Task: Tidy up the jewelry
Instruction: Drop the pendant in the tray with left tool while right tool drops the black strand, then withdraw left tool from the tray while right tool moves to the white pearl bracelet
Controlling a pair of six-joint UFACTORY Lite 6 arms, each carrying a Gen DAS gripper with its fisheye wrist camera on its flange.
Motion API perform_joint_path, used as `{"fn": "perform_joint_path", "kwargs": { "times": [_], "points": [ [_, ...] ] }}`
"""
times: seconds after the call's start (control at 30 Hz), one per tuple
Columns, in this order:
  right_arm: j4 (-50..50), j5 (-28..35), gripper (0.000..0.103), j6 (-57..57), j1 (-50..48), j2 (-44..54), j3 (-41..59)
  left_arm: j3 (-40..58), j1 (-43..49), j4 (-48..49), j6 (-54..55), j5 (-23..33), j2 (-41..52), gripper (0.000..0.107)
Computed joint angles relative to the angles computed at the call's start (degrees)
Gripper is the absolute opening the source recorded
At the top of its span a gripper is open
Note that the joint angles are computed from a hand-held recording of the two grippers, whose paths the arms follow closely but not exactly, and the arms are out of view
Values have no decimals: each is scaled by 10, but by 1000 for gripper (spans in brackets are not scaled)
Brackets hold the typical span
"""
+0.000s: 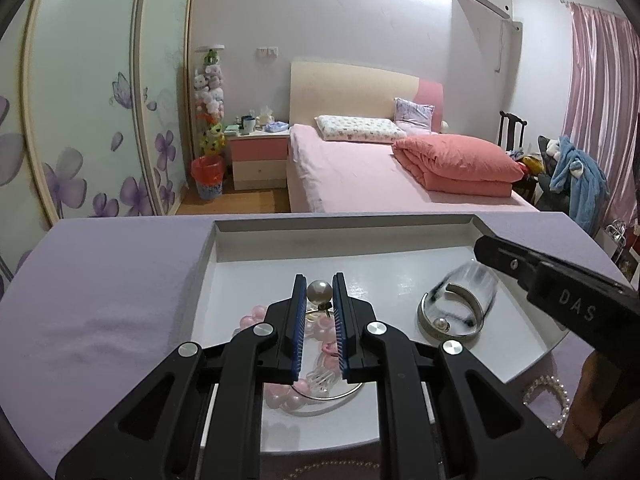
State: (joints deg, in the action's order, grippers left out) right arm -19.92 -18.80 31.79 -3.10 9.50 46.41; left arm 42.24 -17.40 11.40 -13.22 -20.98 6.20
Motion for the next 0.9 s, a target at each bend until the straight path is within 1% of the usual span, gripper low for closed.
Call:
{"fn": "perform_joint_path", "kwargs": {
  "times": [0.03, 0.07, 0.1, 0.13, 0.33, 0.43, 0.6, 0.73, 0.9],
  "points": [
    [-9, 0, 24, 10, -2, 4, 3, 4, 2, 14, -14, 3, 3, 16],
    [0, -1, 28, 4, -2, -4, -6, 8, 7, 38, -39, 5, 6, 19],
    [9, -3, 31, -3, -3, -6, -9, 11, 19, 79, -77, 5, 8, 27],
    [12, -4, 31, -5, -6, -9, -12, 12, 23, 95, -93, 6, 7, 34],
    [-36, -6, 31, 45, -32, -45, -39, -3, 57, 195, -195, 2, -29, 36],
    [-58, -1, 31, 64, -40, -69, -54, -13, 67, 221, -224, 7, -53, 38],
    [-108, 9, 31, 98, -55, -140, -105, -54, 92, 278, -270, 11, -114, 42],
    [-211, 22, 31, 187, -81, -200, -141, -98, 111, 328, -302, 17, -174, 46],
    [-415, 31, 31, 352, -126, -278, -204, -154, 149, 450, -394, 18, -243, 51]
  ]
}}
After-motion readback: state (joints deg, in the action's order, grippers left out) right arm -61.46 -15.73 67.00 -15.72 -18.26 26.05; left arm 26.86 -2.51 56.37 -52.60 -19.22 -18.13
